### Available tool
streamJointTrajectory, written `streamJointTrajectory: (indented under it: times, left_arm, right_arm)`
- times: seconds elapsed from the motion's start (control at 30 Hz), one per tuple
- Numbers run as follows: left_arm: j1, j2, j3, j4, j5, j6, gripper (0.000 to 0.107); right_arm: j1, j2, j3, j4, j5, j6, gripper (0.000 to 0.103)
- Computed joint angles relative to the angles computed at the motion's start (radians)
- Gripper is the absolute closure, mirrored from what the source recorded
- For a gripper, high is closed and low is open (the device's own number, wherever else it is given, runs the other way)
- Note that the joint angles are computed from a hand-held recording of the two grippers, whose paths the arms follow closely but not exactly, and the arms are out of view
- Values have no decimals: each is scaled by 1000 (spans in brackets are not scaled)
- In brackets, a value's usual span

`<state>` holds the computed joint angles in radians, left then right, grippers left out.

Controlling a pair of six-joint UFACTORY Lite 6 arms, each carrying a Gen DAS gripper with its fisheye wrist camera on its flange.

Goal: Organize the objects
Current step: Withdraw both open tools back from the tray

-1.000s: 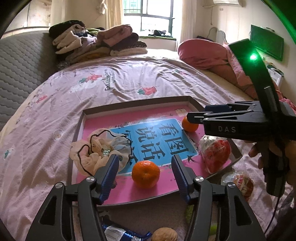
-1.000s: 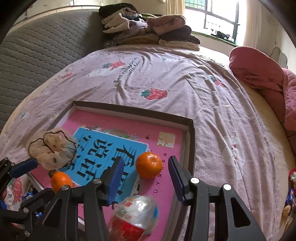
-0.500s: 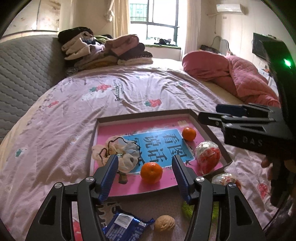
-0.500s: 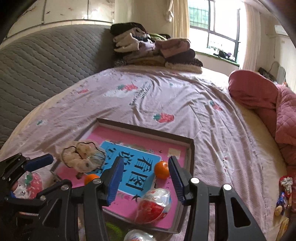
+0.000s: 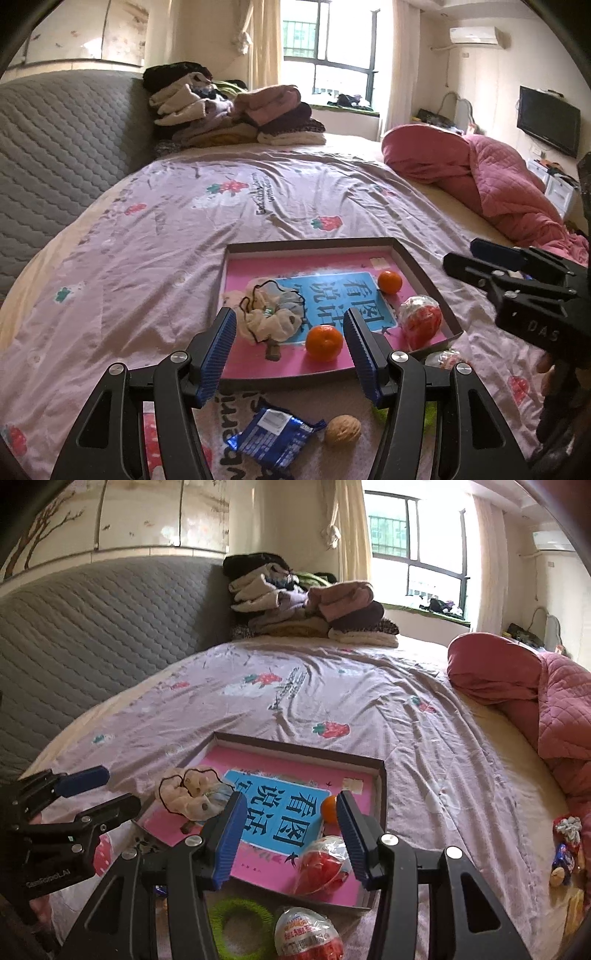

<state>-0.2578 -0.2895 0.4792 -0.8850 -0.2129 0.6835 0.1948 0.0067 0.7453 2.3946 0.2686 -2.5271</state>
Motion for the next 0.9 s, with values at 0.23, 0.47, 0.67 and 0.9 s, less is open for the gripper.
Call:
streamJointTrajectory:
  times: [0.23, 0.47, 0.67, 0.9]
  left_arm:
    - [-53, -106, -56, -243, -52, 233, 45]
    - [-66, -165, -85, -348, -46, 337, 45]
    - [-86, -181, -96, -414, -62, 393, 45]
    - [-104, -211, -119, -486, -82, 467, 45]
  right_arm:
    - [-21, -109, -98, 46, 61, -29, 53]
    - [-19, -136, -151, 108, 87, -85, 53]
    - [-7, -151, -182, 135, 96, -118, 52]
    - [37, -176, -225, 224, 92, -218, 52]
